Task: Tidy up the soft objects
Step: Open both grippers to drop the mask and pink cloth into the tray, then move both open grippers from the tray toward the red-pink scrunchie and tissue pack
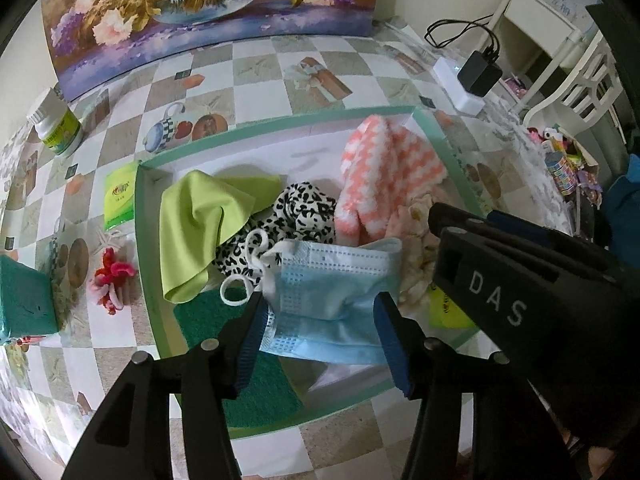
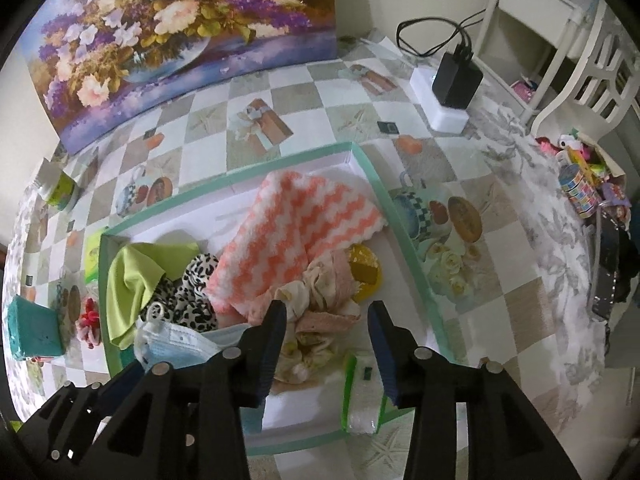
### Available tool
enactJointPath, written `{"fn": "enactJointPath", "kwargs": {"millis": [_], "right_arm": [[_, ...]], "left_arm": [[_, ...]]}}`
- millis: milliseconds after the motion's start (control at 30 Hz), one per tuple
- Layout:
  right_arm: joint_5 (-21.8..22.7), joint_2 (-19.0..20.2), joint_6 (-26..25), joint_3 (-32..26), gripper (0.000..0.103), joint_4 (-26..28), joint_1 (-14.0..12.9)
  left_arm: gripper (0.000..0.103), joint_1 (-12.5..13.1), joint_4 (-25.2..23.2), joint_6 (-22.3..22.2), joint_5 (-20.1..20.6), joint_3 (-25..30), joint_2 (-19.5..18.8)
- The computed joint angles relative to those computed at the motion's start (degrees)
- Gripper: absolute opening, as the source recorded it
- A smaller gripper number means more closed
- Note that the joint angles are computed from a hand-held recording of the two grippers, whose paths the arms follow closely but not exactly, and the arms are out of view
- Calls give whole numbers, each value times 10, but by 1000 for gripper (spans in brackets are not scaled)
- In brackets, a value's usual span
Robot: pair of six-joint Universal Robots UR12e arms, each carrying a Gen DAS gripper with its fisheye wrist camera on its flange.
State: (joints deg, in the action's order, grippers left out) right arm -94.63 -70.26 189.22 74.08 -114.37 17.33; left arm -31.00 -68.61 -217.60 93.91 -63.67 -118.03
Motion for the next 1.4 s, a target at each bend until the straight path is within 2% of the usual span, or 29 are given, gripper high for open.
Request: {"fn": "enactJointPath", "kwargs": {"millis": [133,333,500,567,700,867,900,967,1033,1233,1300,1400], "right_arm": [[-1,-6,4,1,52,-15,-1],[-2,-16,10,5,54,-32,-2],[-4,-20,12,8,59,-38,-2],[-5,-20,12,7,60,-35,-2],[-12,-16,13,3,63,-19,3],[-16,-9,-14,-5,64,1,17],[-15,-8,-18,-6,66,0,19],[-14,-6,-26,-7,70,-2,24],[-13,-4,-32,-8,71,-4,30],[2,3,-44,-11,85,-17,41],[11,5,-43,-11,94,-26,44],[18,9,-41,-13,102,-33,48]], "left_arm": [[64,0,11,-1,3,-3,6],[64,5,22,-20,4,-15,19],[66,16,30,-57,22,-40,39],[76,22,34,-75,31,-53,49],[76,32,30,-106,55,-72,65],[76,45,24,-146,74,-98,85],[76,48,25,-154,74,-104,89],[85,54,27,-172,74,-118,98],[86,59,31,-187,74,-129,105],[86,72,38,-215,67,-157,121],[86,76,36,-223,63,-162,123],[86,81,31,-230,56,-168,124]]}}
